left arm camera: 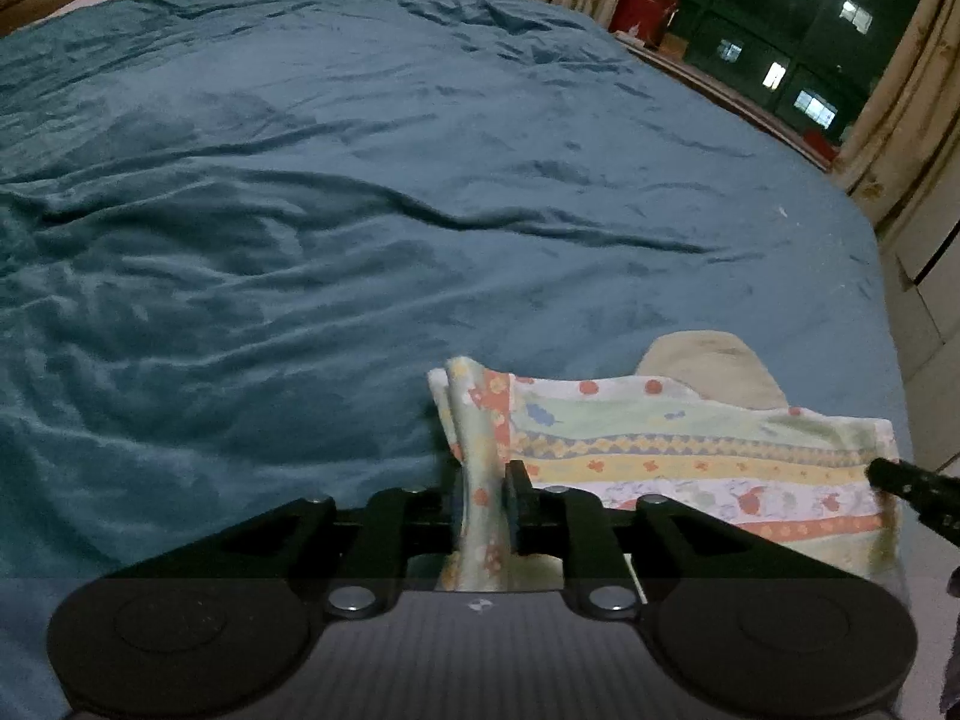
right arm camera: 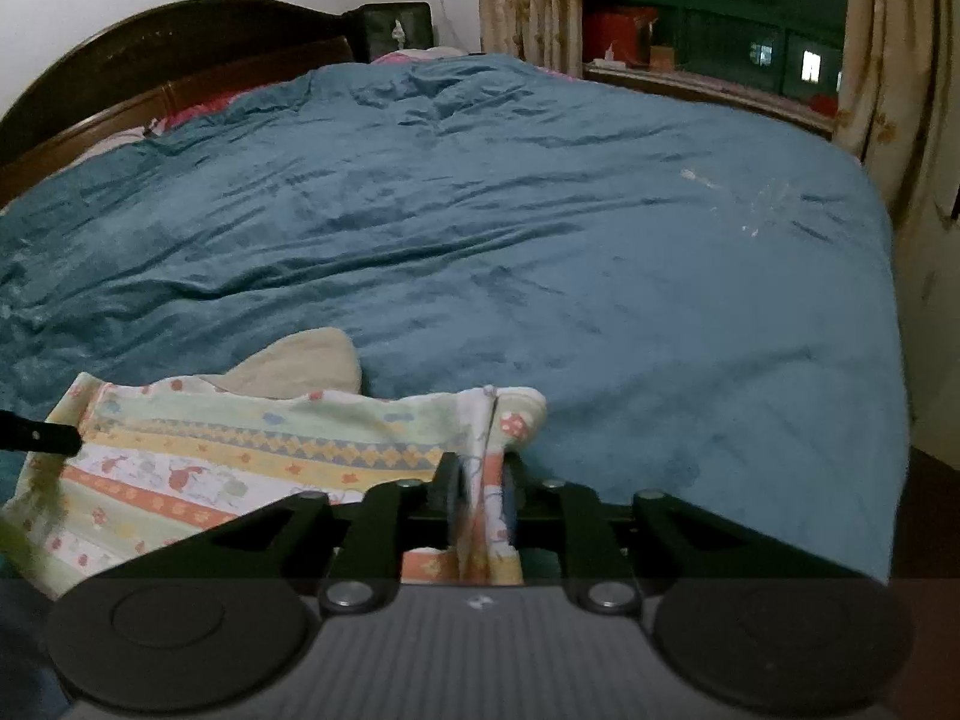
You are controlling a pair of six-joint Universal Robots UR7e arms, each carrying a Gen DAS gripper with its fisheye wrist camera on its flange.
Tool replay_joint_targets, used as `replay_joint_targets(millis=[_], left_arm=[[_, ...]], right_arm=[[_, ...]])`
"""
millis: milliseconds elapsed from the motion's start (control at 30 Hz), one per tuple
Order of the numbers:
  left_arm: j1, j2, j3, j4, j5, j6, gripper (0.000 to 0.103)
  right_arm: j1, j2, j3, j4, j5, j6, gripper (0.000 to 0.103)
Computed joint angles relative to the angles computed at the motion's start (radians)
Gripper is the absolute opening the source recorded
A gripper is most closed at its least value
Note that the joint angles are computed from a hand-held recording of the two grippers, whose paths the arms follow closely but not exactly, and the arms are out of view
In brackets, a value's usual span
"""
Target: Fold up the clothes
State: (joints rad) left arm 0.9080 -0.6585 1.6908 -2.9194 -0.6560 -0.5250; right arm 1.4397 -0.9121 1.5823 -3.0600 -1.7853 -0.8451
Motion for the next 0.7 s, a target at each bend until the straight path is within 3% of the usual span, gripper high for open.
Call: replay_joint_targets(millis=[133,233,333,567,700], left_arm=[[-0.009,-0.016,0.019,0.022,0.016,-0.030,0.031],[-0.020,-0.029,0.041,0.029,0.027,-0.045,0.035],[-0.032,-0.045,0.073,0.021,0.029,-0.060,0.040],[-0.061,-0.068,0.136,0.040,0.026,-0.100,0.047],[-0.065,-0.073,0.145,0.094,0.017,-0.128,0.049]], right_arm=[[0.006,-0.013,0.021,-0.027,0.004,-0.019,0.019],[0.007,-0.037,0.052,-0.032,0.022,-0.020,0.032],[0.006,-0.073,0.098,-0.021,0.049,-0.035,0.034],[0.002,-0.142,0.222,-0.017,0.073,-0.115,0.049],[0.002,-0.153,0.263,-0.024,0.047,-0.134,0.050]])
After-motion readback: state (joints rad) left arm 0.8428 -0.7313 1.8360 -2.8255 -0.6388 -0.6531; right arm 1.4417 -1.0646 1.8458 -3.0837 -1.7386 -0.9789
